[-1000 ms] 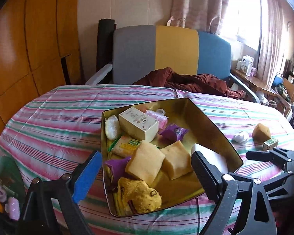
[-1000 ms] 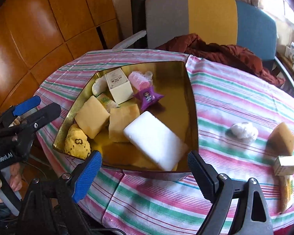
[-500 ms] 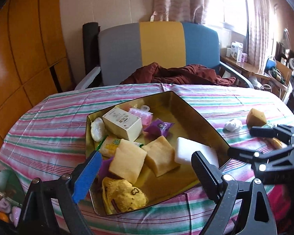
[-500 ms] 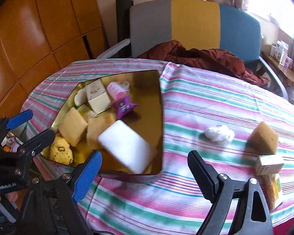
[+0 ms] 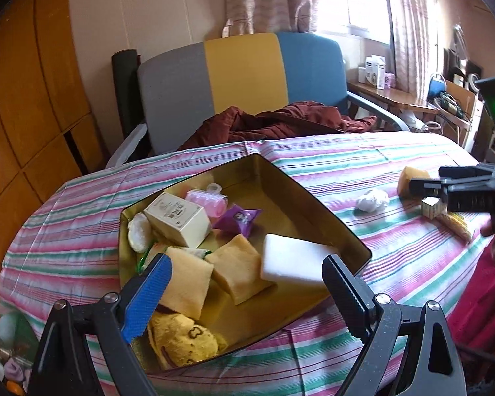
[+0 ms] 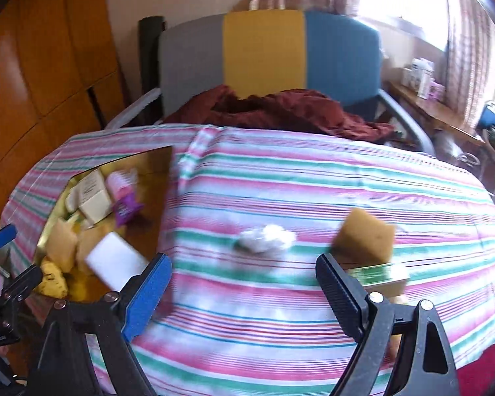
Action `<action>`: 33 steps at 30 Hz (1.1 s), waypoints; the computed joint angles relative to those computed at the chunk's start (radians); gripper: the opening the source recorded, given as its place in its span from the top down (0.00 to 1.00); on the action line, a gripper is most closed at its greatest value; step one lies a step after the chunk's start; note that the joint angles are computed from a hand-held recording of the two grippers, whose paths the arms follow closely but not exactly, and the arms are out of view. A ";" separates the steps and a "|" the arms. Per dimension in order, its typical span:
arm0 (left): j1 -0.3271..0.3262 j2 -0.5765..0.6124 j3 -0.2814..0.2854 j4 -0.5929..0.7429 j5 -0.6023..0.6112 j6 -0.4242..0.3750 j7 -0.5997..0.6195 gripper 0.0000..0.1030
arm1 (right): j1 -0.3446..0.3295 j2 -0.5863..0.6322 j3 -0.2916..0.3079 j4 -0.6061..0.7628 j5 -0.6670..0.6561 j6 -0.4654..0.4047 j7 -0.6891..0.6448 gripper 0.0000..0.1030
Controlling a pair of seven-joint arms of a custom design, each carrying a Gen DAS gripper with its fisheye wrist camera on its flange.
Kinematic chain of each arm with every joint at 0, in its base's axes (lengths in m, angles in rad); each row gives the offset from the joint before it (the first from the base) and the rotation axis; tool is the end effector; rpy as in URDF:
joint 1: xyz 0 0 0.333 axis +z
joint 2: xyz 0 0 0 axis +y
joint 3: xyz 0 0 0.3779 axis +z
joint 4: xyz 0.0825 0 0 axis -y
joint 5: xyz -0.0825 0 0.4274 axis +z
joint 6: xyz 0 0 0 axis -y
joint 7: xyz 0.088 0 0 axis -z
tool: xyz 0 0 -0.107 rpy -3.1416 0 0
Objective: Organize objects
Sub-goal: 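Withdraw both tools from the tray toward the remaining items, then grasp the second yellow sponge with the left tool and lift it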
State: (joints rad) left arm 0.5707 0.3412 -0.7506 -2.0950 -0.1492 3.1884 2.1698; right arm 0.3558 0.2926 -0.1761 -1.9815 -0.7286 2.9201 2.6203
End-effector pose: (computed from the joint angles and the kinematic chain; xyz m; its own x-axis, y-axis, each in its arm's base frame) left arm 0.6725 -0.0659 0.4243 -0.4253 -0.8979 -0.1136 -0.5567 0.3585 -0.7494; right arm 0.6709 0.1734 0.4138 -0.1581 -0.9856 -0.0594 -0.7305 0.1572 -0.6646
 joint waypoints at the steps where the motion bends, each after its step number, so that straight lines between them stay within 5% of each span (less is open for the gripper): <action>1: -0.003 0.000 -0.001 0.000 0.003 -0.001 0.002 0.10 | 0.003 -0.006 -0.012 -0.004 -0.011 -0.006 0.013 0.12; 5: -0.023 0.001 0.005 0.002 0.016 -0.002 0.011 0.10 | -0.002 -0.034 -0.048 -0.027 -0.092 -0.031 0.096 0.12; 18: -0.130 0.006 0.065 0.027 0.037 -0.022 0.049 0.10 | -0.142 -0.060 -0.030 -0.072 -0.272 -0.105 0.349 0.12; 23: -0.181 0.027 0.087 0.064 0.016 -0.058 0.084 0.10 | -0.197 -0.063 -0.062 -0.141 -0.204 0.044 0.516 0.12; 26: -0.228 0.043 0.111 0.093 -0.005 -0.079 0.105 0.10 | -0.169 -0.076 -0.145 -0.177 -0.301 0.136 0.727 0.12; 33: -0.358 0.076 0.191 0.159 -0.042 -0.123 0.148 0.10 | -0.165 -0.065 -0.180 -0.207 -0.213 0.232 0.723 0.12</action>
